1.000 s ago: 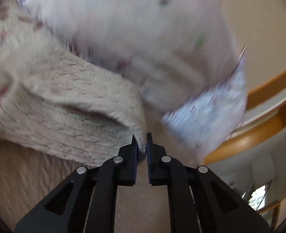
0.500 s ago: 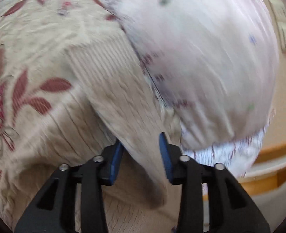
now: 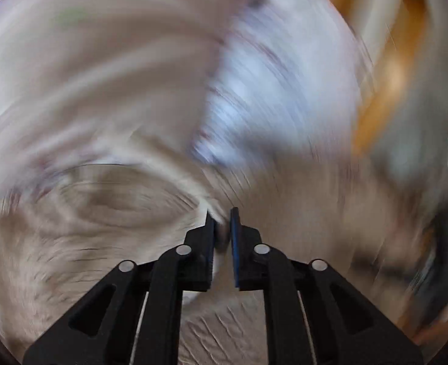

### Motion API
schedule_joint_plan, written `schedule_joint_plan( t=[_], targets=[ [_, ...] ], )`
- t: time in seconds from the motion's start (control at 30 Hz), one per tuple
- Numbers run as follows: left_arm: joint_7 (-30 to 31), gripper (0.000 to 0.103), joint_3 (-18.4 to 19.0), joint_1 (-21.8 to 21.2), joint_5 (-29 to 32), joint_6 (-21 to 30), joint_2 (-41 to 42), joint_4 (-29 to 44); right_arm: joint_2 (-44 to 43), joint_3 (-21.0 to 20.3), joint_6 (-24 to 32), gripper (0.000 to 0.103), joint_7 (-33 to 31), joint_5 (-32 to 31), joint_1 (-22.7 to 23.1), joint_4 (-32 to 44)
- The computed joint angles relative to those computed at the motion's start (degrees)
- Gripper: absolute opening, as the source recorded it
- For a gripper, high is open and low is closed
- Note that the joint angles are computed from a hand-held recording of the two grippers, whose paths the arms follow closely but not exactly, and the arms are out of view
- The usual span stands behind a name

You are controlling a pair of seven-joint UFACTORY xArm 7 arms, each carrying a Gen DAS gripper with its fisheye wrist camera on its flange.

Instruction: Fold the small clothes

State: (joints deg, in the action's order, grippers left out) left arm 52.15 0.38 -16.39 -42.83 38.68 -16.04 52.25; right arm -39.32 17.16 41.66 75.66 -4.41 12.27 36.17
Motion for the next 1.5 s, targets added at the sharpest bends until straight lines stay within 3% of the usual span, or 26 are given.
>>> schedule_joint_plan(
  t=[0.07,0.17,0.23,0.43,0.57,0.63,0.73,0.8,0.9,1.0,1.07,1.23,1.5],
  targets=[
    [-0.3,0.021,-2.9,-0.4,5.9,-2.2,-2.0,-4.2,-0.5,-0.8,-1.4,0.069,0.0,0.7,0.2,-0.9],
    [-2.5,0.045,-0.6,-0.7,5.0,0.1,-3.9,-5.7,0.1,-2.0,-6.0,0.067,-1.6,1.5,0.6,-1.6],
    [-3.3,0.049,1.3,0.3,4.8,1.1,-5.4,-6.5,2.2,-3.4,-9.2,0.061,-3.9,2.6,1.3,-1.3],
    [-9.2,0.050,7.5,9.1,9.9,5.2,-10.1,-8.5,12.6,-7.6,-12.7,0.042,-11.2,7.9,3.2,2.9],
    [-12.7,0.050,10.6,16.2,15.6,7.0,-12.7,-9.9,15.8,-7.9,-12.3,0.028,-13.9,10.5,4.0,4.5],
    [-13.7,0.050,11.5,18.7,18.1,7.4,-13.6,-10.9,16.4,-7.7,-12.7,0.010,-15.1,10.9,4.3,4.7],
    [-14.8,0.050,12.7,21.7,20.9,8.7,-14.2,-11.7,17.4,-5.4,-13.1,0.009,-15.2,5.1,2.2,7.2],
    [-14.7,0.050,13.4,22.7,21.7,9.8,-14.6,-11.9,16.9,-1.0,-12.7,0.009,-11.5,-3.5,-2.5,10.1],
    [-14.3,0.050,13.7,23.3,22.2,10.1,-15.3,-12.7,17.4,1.4,-8.0,0.009,-8.7,-10.8,-4.9,13.2],
    [-13.8,0.050,14.8,23.6,21.7,11.7,-15.6,-12.7,20.4,-1.8,-2.0,0.010,-11.1,-7.0,-1.7,13.6],
    [-13.5,0.050,15.1,23.7,21.2,12.3,-15.4,-12.6,20.2,-4.1,-1.2,0.012,-12.3,-2.5,0.3,11.8],
    [-10.9,0.051,17.8,24.3,18.5,17.0,-13.9,-10.3,11.1,-4.9,-2.6,0.054,-10.8,-1.8,0.6,6.7],
    [-8.1,0.051,20.0,27.7,14.5,25.0,-11.9,-8.1,-13.3,-10.2,-0.3,0.054,-13.3,11.7,3.5,-10.4]
  ],
)
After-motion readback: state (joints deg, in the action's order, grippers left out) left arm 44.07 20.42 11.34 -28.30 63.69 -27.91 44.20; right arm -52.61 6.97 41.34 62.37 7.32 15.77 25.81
